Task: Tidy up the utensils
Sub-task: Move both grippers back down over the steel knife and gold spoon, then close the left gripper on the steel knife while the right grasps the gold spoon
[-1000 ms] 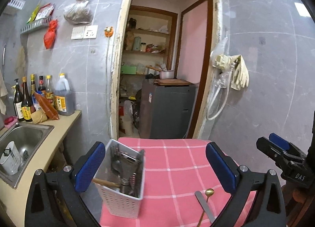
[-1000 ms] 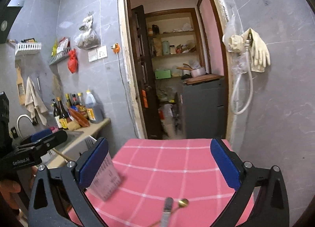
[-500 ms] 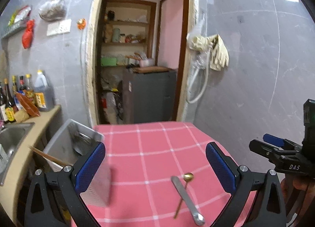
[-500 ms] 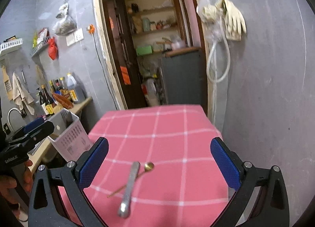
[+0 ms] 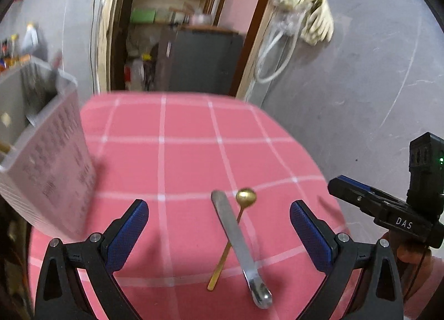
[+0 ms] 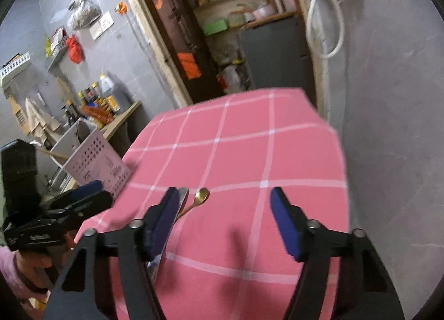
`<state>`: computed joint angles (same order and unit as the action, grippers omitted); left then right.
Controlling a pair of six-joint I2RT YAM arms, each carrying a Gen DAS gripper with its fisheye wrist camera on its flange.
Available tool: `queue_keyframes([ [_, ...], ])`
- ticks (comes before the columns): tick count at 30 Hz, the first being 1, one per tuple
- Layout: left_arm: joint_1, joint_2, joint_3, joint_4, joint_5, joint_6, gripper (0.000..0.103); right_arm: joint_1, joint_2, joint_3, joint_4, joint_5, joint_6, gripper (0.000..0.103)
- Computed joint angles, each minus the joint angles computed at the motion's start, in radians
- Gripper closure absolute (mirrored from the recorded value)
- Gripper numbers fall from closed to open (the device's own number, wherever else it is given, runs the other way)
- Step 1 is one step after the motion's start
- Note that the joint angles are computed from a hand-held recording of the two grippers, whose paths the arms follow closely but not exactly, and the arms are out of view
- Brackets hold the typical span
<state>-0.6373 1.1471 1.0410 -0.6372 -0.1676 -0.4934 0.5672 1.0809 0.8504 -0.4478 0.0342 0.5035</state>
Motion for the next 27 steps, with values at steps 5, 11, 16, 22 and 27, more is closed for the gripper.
queue_keyframes([
  [5, 0.058, 0.093, -0.026, 0.038, 0.156, -0.029, 0.032, -0.037, 0.135, -0.029, 0.142, -0.122, -0.039, 0.072],
  [11, 0.076, 0.192, -0.01, 0.035, 0.223, -0.049, 0.058, -0.068, 0.303, 0.029, 0.217, -0.233, -0.093, 0.077],
  [16, 0.059, 0.235, 0.021, 0.019, 0.198, -0.036, 0.063, -0.073, 0.396, 0.099, 0.202, -0.292, -0.15, 0.077],
  [22, 0.012, 0.291, 0.092, -0.042, 0.123, 0.014, 0.069, -0.067, 0.491, 0.195, 0.131, -0.325, -0.208, 0.086],
  [27, 0.124, 0.255, 0.063, -0.015, 0.257, -0.054, 0.092, -0.079, 0.567, 0.276, 0.058, -0.411, -0.211, 0.087],
])
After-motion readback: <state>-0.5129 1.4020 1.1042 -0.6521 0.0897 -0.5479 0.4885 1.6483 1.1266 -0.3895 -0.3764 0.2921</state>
